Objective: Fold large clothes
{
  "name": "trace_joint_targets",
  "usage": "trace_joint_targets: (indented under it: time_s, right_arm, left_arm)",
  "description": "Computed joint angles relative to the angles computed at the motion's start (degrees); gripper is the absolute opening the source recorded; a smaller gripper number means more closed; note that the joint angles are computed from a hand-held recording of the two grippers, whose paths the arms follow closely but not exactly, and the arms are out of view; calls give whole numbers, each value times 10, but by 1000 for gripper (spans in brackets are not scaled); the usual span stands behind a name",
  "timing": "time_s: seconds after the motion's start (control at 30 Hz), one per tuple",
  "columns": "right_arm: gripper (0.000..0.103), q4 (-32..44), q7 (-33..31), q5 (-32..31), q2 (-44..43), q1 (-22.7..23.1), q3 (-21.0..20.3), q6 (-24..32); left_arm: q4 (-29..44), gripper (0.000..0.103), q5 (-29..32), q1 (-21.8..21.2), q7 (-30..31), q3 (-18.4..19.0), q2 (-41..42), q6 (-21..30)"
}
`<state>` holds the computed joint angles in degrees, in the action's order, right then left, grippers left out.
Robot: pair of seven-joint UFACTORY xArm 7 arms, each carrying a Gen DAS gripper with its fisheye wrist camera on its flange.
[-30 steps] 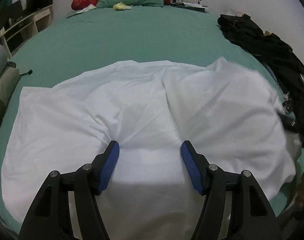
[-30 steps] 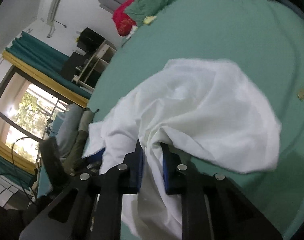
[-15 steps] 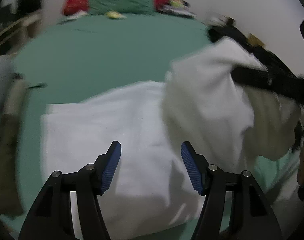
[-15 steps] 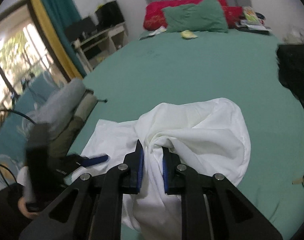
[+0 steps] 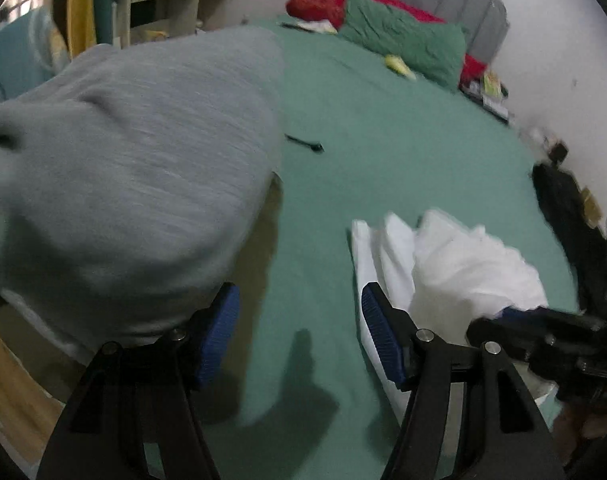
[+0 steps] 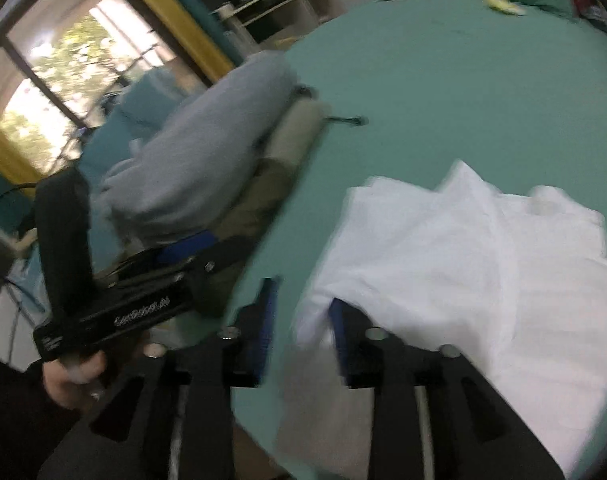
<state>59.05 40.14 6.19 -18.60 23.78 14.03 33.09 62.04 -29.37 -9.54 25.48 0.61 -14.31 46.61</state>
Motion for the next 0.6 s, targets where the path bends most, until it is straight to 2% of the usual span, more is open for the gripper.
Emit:
trace_joint_targets:
  time_s: [0.03,0.17,0.27,0.33,0.43,0.5,0.53,0.6]
  right_arm:
    - [46,3,3,-11,0,-4,5,-5]
    - [53,-20,39,-48,-54,-27,14,-17]
    - [57,-55,75,-81,-130,-59,26,16]
    - [61,-102,97,-91,-210,-77,24,50]
    - [64,-151,125,-84,-289,-93,24,95]
    - [64,-194,141,-77,-352,-97,22,158]
    - [64,-213,147,-69,-376,-95,18,182]
    - [64,-266,165,-36,-419,-83,7,189]
  left_arm:
    - [4,67,-23,-3,10,9,1,11]
    - [-4,67,-58,-14,35,6,-10,11]
    - [-2,67,-123,-42,81,12,-19,46]
    - [-2,67,-165,-58,125,13,-25,68]
    - [-21,67,-184,-78,168,-7,-49,54]
    - [-22,70,-184,-92,195,-15,-49,52]
    - [-22,71,-163,-95,193,-28,-44,47]
    - [-15,71,-76,-87,143,-60,-24,41]
